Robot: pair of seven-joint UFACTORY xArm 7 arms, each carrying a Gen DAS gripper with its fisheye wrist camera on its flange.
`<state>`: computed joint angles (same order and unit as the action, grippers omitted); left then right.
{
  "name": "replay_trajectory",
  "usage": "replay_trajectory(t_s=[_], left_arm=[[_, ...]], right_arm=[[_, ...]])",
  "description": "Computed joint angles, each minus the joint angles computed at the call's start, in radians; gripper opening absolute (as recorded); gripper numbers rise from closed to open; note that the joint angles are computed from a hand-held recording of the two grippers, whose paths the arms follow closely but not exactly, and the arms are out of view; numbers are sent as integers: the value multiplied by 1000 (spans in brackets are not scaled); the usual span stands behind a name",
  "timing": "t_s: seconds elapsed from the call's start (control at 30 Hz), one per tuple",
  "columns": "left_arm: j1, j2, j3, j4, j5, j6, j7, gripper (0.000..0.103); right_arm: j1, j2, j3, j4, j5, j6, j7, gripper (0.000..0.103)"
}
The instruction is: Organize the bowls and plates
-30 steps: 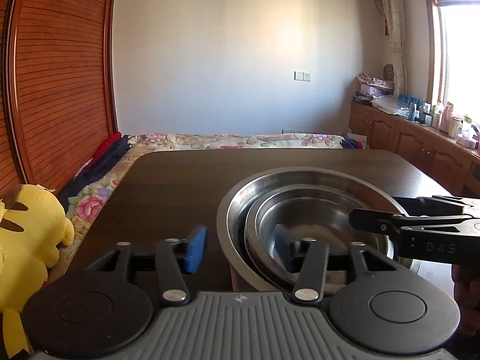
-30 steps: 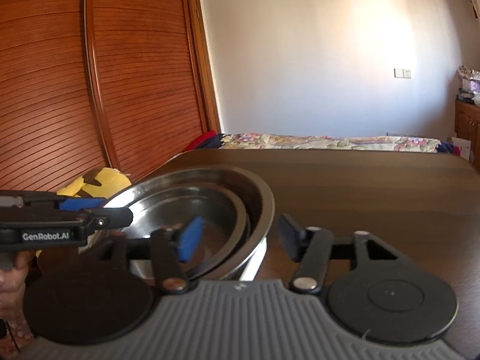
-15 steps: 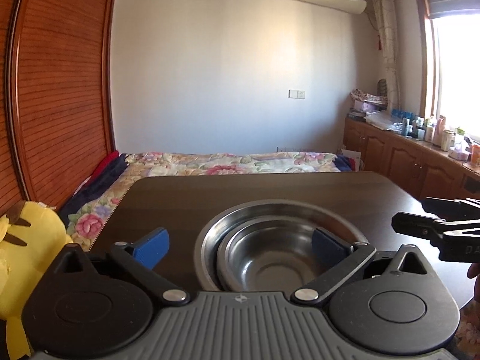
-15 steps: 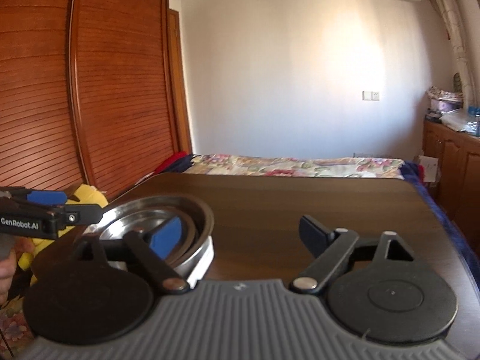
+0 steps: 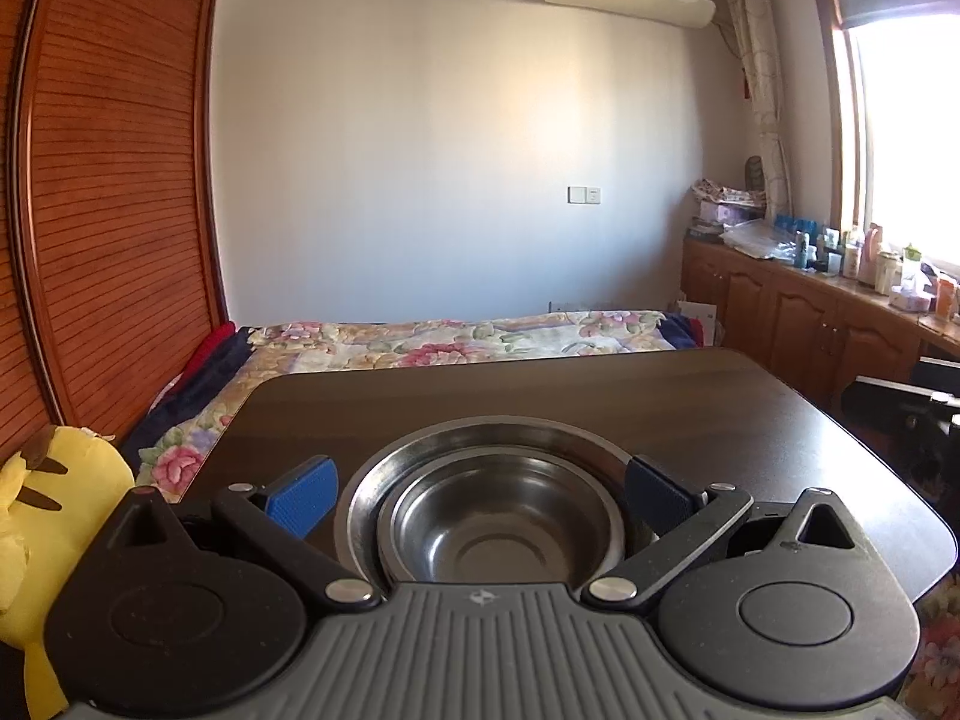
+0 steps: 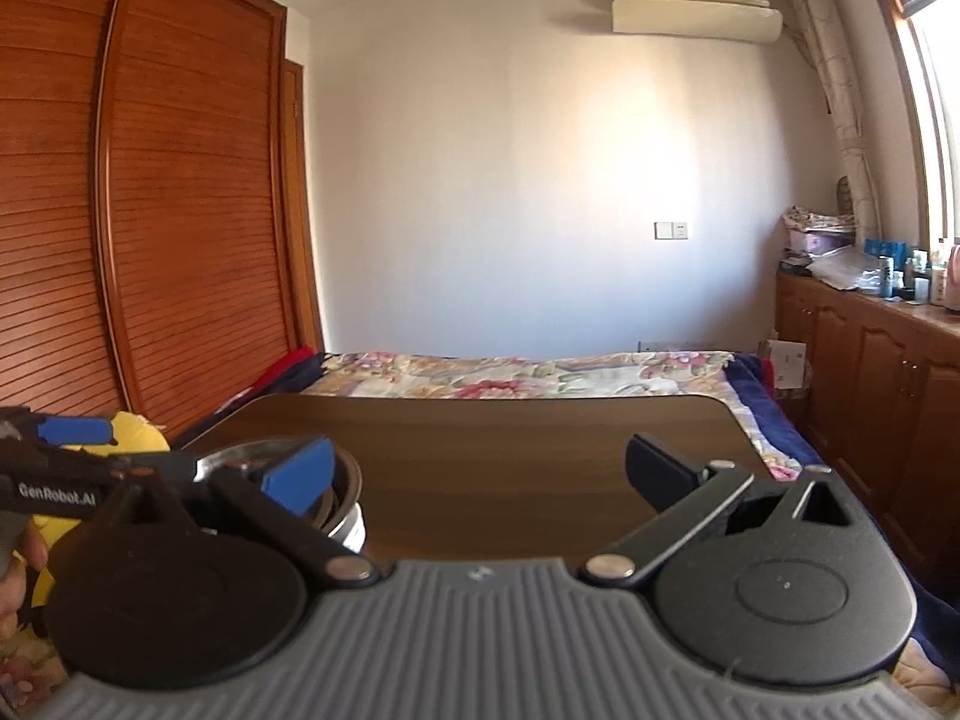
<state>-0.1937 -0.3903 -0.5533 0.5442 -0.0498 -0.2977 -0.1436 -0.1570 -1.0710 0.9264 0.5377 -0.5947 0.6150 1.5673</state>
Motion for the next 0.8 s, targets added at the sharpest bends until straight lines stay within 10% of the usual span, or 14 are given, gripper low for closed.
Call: replay_trajectory(t_s=[0.8], left_arm=[[58, -32, -59, -52, -2, 0, -20, 103]], right_arm=[[56, 54, 61, 16, -20, 210, 93, 103]])
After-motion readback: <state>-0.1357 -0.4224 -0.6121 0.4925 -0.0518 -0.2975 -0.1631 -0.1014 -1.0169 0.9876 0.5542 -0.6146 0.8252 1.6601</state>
